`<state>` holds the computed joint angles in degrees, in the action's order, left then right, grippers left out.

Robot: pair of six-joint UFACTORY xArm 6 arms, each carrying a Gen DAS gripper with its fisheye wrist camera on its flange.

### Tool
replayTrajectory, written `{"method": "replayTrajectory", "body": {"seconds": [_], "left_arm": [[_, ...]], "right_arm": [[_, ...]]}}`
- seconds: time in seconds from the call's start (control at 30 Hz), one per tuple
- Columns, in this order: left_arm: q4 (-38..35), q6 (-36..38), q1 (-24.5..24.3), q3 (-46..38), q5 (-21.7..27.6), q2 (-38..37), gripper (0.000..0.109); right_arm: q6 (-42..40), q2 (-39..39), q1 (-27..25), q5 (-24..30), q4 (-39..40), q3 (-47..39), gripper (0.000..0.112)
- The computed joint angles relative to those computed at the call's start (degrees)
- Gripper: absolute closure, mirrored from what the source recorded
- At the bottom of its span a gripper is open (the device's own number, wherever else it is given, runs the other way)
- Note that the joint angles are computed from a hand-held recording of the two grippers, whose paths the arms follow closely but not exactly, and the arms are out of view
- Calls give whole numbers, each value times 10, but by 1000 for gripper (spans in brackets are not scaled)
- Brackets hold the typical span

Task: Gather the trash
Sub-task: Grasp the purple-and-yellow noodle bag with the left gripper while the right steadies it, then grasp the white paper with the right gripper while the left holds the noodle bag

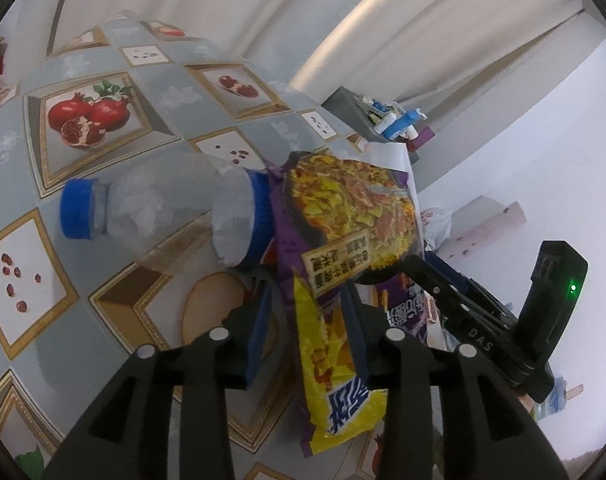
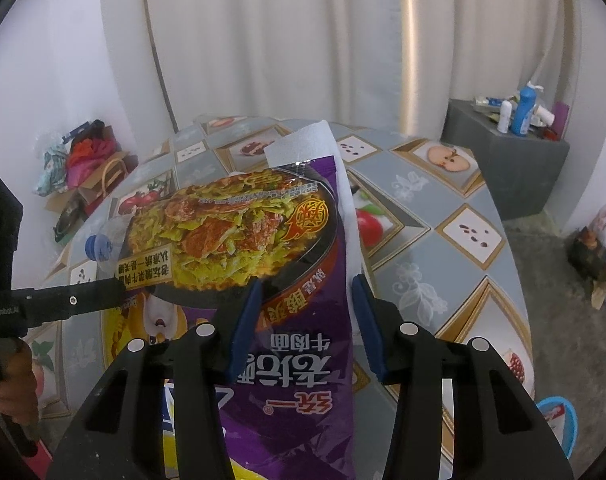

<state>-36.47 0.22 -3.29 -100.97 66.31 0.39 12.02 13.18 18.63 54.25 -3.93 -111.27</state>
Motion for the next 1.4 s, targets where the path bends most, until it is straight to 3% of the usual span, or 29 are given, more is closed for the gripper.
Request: {"method": "replayTrajectory", "body": {"seconds": [0.2, 0.43, 0.67, 0.77, 0.97, 1.4], "left_arm": [[-42, 38, 7, 20, -12, -20, 79], [-153, 94, 22, 41, -25, -40, 83], [-103, 46, 5, 13, -17, -15, 84], [-83, 33, -1, 2, -13, -6, 93], [-55, 25, -9, -1, -17, -6, 102], [42, 11, -3, -2, -36, -23, 104]], "right_arm": [[6, -4, -3, -2, 1, 5, 71], [15, -19, -5, -16, 6, 25, 75], [21, -28, -5, -13, 5, 33, 77], [22, -31, -4, -13, 0, 37, 78], [20, -38, -5, -11, 1, 41, 79], [43, -58, -39, -21, 12, 64, 78]]}}
